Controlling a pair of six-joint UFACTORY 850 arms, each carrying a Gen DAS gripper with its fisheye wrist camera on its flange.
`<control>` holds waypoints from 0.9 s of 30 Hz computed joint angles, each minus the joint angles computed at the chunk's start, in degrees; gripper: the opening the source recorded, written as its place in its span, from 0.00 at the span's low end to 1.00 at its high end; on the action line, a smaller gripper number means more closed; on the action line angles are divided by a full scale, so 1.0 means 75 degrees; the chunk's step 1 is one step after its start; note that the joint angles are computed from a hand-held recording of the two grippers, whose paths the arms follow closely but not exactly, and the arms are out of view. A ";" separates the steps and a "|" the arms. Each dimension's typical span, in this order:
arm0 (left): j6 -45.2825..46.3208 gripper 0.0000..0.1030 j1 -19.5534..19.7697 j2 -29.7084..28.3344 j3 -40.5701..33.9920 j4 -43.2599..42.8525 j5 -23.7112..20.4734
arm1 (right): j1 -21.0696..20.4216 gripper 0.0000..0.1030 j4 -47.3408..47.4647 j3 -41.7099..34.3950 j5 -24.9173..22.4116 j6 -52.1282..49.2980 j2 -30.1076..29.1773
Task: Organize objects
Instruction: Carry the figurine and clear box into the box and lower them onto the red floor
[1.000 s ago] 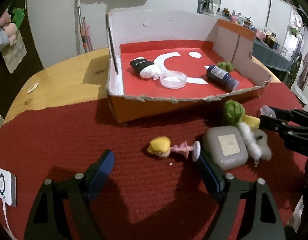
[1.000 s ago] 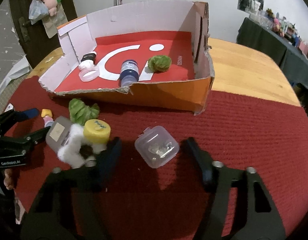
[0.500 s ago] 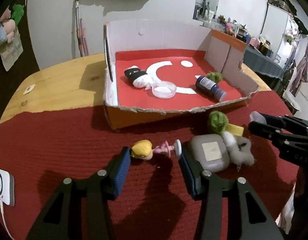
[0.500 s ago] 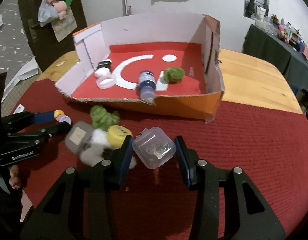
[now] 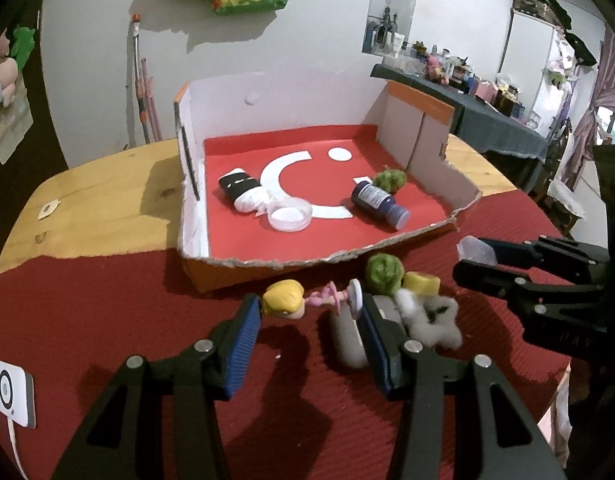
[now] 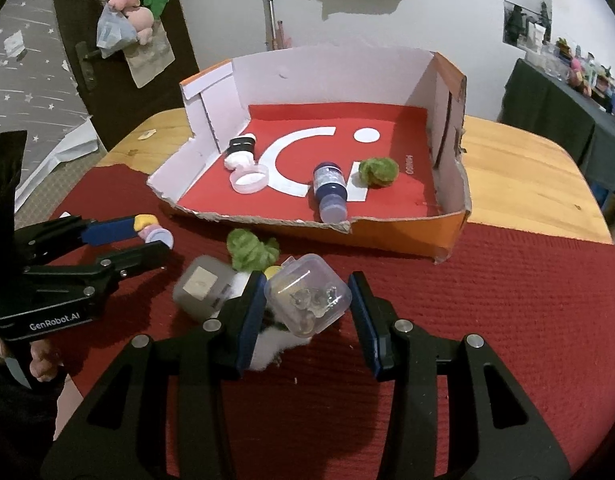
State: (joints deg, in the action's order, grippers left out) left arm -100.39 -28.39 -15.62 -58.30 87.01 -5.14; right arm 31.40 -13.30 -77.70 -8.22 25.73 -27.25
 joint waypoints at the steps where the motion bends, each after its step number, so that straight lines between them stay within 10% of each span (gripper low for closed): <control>1: 0.0031 0.50 -0.0004 -0.0012 -0.0026 -0.0024 0.0005 | 0.0000 0.39 0.0124 -0.0010 0.0010 -0.0125 0.0002; 27: 0.3279 0.50 0.0069 -0.0432 -0.0833 -0.3042 0.0058 | -0.0073 0.39 0.2468 -0.0704 -0.0145 -0.2735 -0.0205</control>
State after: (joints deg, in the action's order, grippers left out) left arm -75.80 -27.87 -18.86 -64.55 64.19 -4.70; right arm 30.85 5.20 -82.98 -9.31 5.21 -28.79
